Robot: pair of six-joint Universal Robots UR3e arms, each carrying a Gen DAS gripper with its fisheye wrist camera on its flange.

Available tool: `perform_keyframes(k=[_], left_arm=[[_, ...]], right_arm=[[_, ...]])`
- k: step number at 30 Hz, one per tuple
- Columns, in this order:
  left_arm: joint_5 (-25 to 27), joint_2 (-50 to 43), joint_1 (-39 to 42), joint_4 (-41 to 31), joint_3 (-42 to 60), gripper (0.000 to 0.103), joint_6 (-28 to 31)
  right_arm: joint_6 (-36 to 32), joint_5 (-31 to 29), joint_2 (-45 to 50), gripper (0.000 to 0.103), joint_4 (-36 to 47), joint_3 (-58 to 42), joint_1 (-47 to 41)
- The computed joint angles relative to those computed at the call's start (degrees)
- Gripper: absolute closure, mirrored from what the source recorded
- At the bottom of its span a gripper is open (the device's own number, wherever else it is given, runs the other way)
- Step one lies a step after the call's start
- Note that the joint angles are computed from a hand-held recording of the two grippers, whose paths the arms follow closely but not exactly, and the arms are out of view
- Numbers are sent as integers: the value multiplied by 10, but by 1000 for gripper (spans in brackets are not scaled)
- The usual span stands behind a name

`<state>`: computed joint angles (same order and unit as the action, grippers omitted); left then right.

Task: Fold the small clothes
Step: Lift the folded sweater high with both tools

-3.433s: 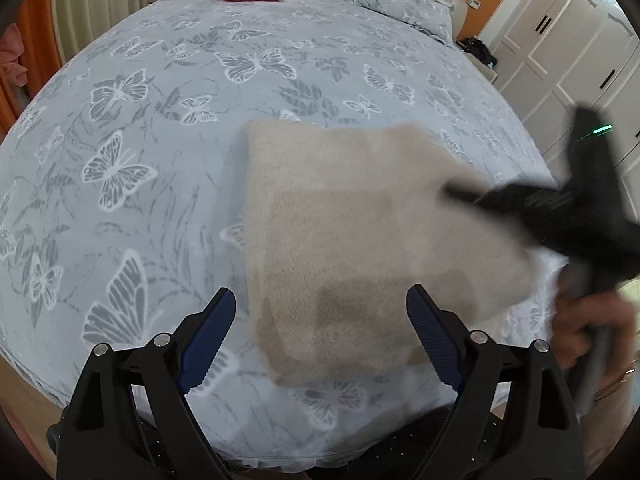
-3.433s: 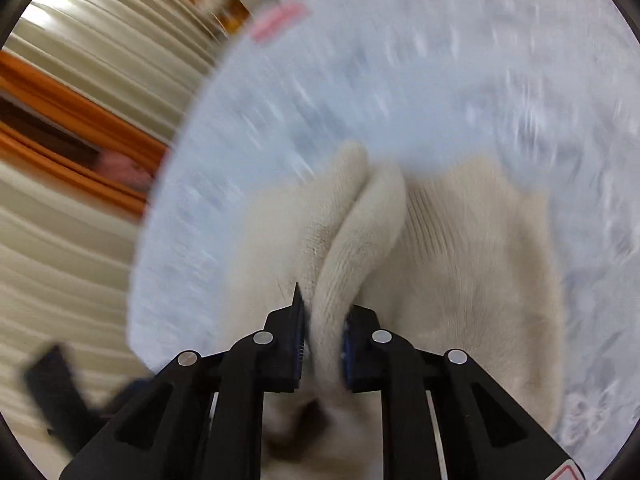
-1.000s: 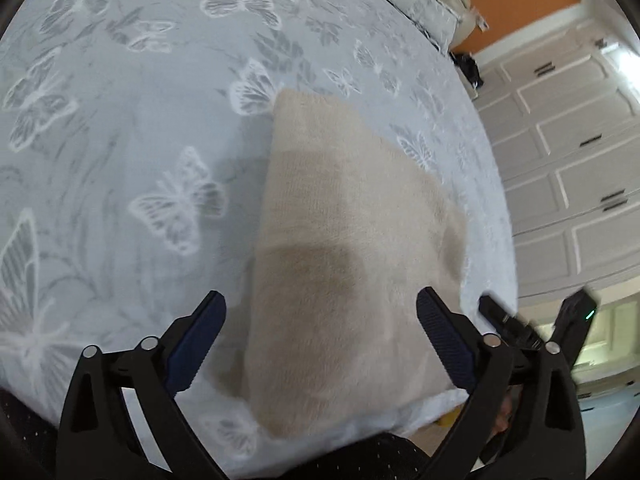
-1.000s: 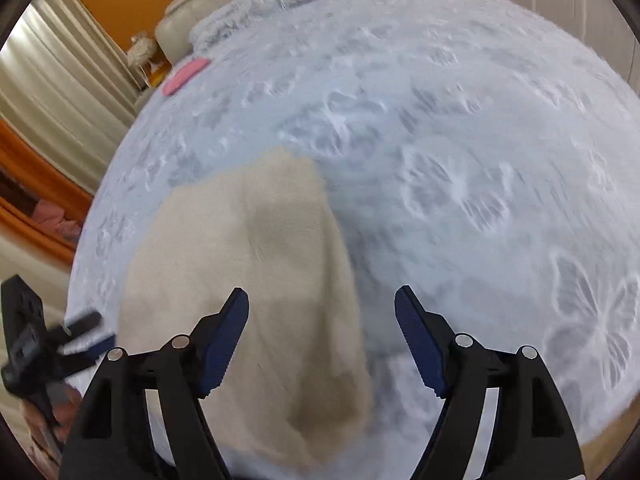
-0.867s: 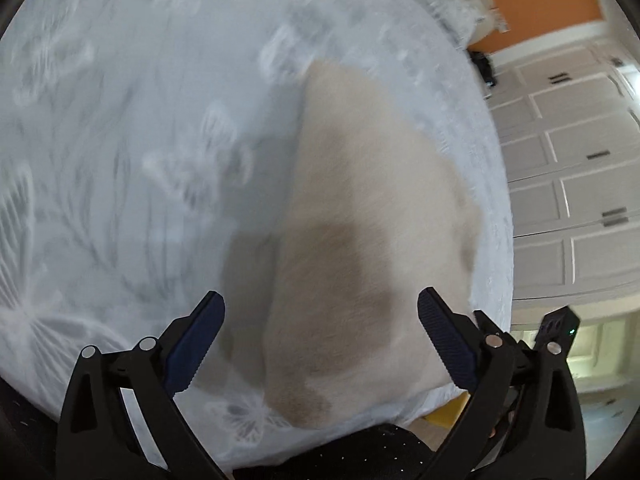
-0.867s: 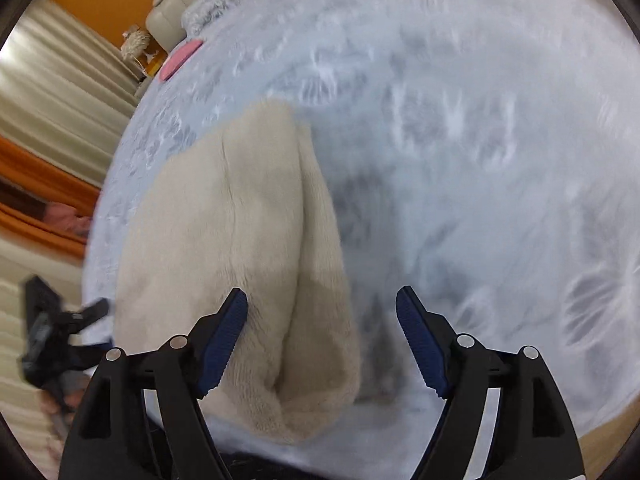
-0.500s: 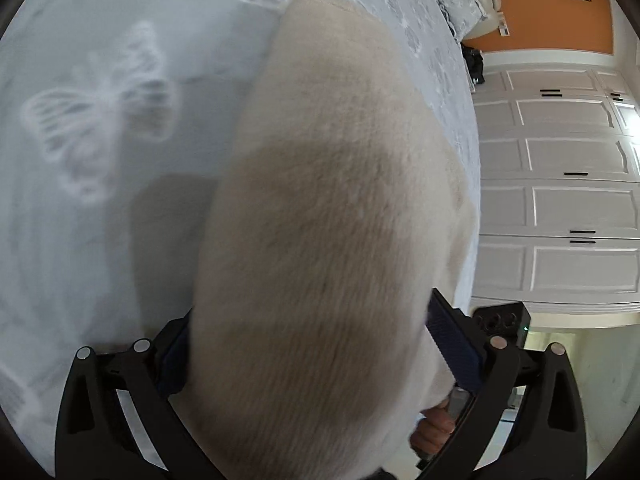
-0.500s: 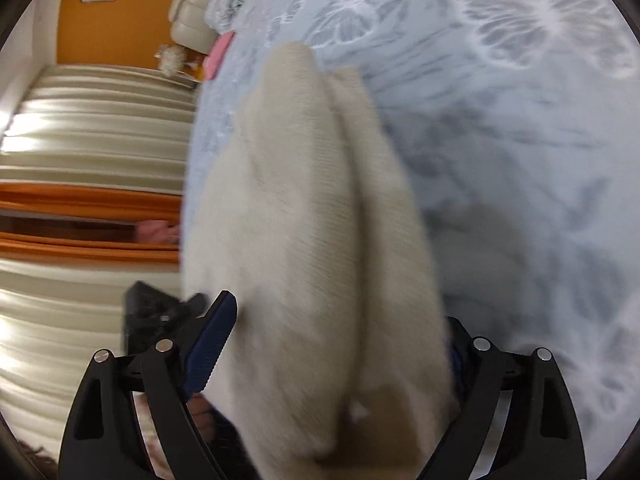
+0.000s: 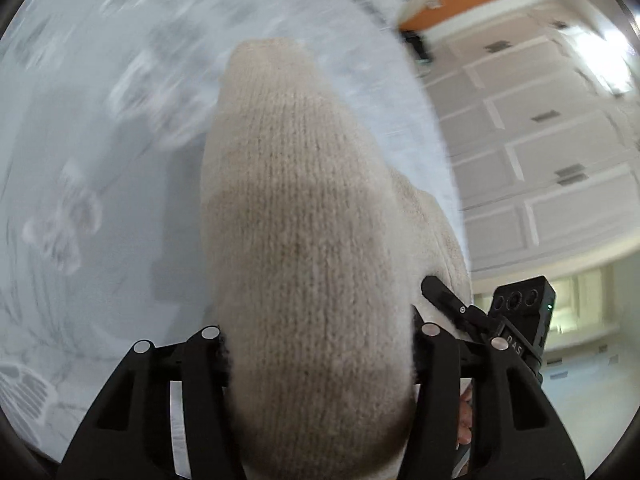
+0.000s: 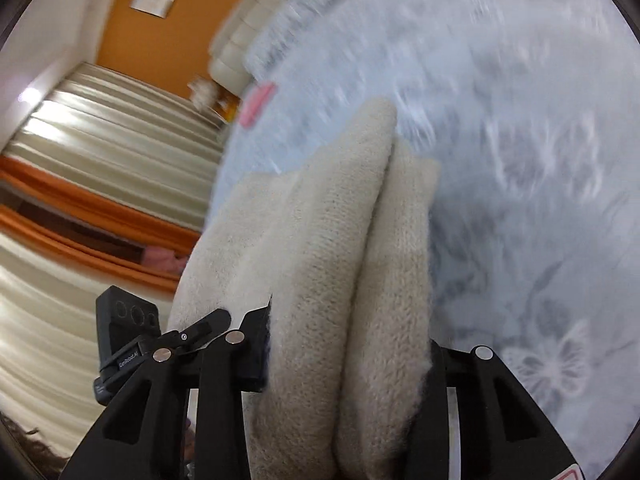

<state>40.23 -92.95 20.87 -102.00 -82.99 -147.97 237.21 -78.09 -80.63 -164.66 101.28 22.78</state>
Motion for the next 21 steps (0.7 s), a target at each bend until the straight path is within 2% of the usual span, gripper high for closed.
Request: perform_keyframes(k=[2,3,5,6,7,8,9,11,16,17,18,20,21], left_arm=[[-10,4,-7,9,-6,47,1],[-7,1,-18,40,-18,45,-16],[26,-6,-45,150,-81,38,-60],[65,-28,-71,230,-114,37,-101],[95,-53,-89,270,-124,36,-133],[120,-70,-99,306,-144,23,-161],[97,-69,-86,341,-182,21,-167],[61,-58,-65,352,-210,19,-159],[58,-81,-76,344,-187,14,-202],[62,-93,-83,351,-177,15,-211],[69,-96,-90,345,-165,19,-218],[70,-101,-101,322,-131,41,-224],[71,-90,-103,316,-127,45,-225]], right_arm=[[-12,1,-13,64,9,17,-9],[-8,3,-7,63,7,34,-15],[-8,20,17,59,21,66,-30],[-11,19,33,54,41,68,-31],[0,21,61,45,14,90,-31],[31,26,64,37,-62,129,-32],[54,21,69,35,-125,157,-30],[74,26,67,33,-162,180,-32],[98,17,83,27,-191,179,-23],[99,12,77,33,-171,174,-21],[99,12,73,51,-159,167,-19],[98,-1,59,60,-100,130,-9],[88,-11,56,63,-65,103,-7]])
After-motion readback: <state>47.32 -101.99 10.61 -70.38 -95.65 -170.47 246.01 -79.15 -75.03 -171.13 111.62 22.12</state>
